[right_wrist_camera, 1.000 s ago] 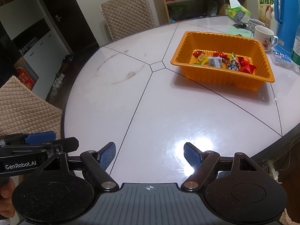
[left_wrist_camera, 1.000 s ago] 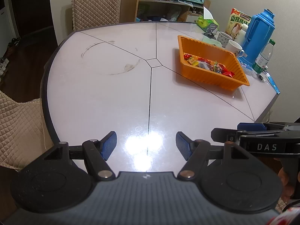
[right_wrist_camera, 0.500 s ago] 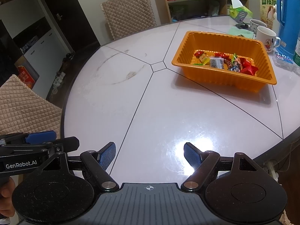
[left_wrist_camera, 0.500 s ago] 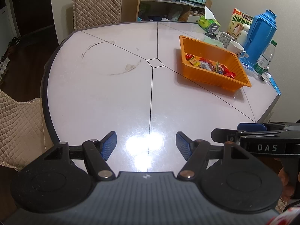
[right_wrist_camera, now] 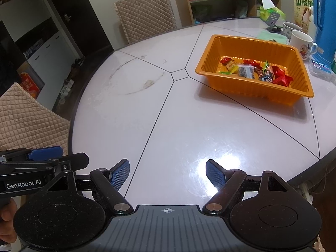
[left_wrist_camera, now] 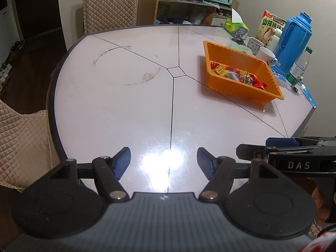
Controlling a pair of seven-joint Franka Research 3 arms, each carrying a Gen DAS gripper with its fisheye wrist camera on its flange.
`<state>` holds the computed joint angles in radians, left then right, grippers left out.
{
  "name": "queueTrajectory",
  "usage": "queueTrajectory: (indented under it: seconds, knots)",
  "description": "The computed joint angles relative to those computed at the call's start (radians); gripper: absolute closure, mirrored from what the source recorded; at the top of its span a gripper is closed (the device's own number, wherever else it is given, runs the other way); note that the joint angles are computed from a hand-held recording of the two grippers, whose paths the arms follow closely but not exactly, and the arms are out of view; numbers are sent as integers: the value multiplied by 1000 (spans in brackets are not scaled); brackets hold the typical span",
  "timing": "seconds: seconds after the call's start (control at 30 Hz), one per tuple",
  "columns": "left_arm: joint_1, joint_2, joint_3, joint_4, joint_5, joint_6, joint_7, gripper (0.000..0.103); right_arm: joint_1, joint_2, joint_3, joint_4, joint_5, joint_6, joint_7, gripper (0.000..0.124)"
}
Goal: Organize snacks
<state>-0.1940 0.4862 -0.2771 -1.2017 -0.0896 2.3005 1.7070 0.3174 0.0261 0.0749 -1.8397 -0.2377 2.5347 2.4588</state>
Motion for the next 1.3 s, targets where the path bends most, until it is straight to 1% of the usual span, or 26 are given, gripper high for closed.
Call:
queueTrajectory:
  seconds: [0.43, 0.7, 1.07, 1.3]
  knots:
    - [-5, 40, 6, 63, 14, -17, -10, 35, 1, 19, -7, 24, 11, 2, -21, 45]
    - [-13, 48, 7, 76, 26, -19, -25, 35, -1, 31, -15, 37, 29, 6, -48, 45]
    - [-41, 119, 18, 188, 55, -62, -60, 35, -9, 49, -25, 51, 71, 11, -103, 45]
    - [-56, 165, 28, 261, 71, -93, -84, 35, -18, 73, -33, 75, 116, 7, -163, 45]
